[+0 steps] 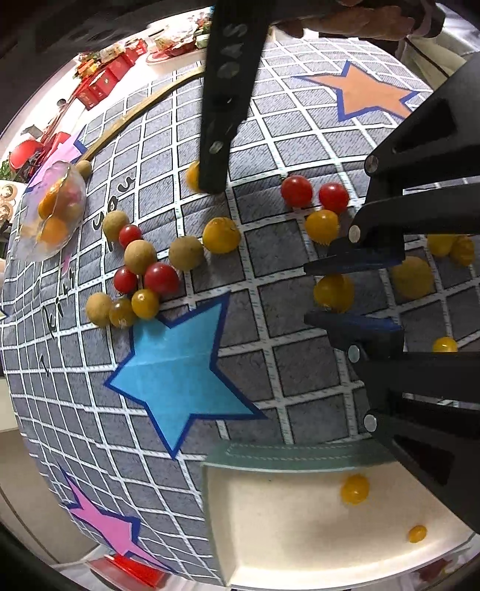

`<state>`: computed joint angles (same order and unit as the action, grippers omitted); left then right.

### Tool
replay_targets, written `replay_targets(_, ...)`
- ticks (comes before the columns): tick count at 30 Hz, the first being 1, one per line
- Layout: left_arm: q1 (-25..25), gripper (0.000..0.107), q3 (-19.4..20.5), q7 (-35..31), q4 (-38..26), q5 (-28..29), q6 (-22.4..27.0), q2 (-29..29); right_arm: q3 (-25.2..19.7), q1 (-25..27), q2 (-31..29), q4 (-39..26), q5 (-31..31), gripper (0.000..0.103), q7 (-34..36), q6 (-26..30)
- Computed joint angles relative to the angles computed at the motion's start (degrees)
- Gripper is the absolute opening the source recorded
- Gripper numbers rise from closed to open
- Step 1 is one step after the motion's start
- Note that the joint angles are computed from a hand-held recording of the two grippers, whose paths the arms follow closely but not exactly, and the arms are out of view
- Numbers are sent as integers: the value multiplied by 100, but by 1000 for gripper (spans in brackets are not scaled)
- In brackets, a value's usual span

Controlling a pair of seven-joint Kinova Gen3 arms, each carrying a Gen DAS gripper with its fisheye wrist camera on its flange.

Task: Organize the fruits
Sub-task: 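Carry both held yellow tomatoes over the white tray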

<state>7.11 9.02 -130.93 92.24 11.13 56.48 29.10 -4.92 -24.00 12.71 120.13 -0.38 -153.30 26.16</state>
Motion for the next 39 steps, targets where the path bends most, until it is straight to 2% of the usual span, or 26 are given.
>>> replay_targets(8, -443, 21, 10, -619, 115, 216, 154, -351, -205, -357, -468, 146, 88, 26, -739, 357)
replay_targets(17, -968, 21, -258, -1030, 302, 501, 265, -637, -471, -645, -428, -435, 272, 26, -1096, 1014)
replay_targets(21, -1209, 21, -394, -1065, 243, 523, 243, -630, -512, -758, -157, -920, 289, 26, -939, 1243)
replay_targets(28, -1682, 21, -611, -974, -118, 443, 171, -413, -459, -873, 564, -2013, 202, 26, -271, 1504)
replay_targets(39, -1853, 21, -581, -615, -944, 163, -95, 333, -275, -934, 1795, -3657, -56, 26, 653, 1990)
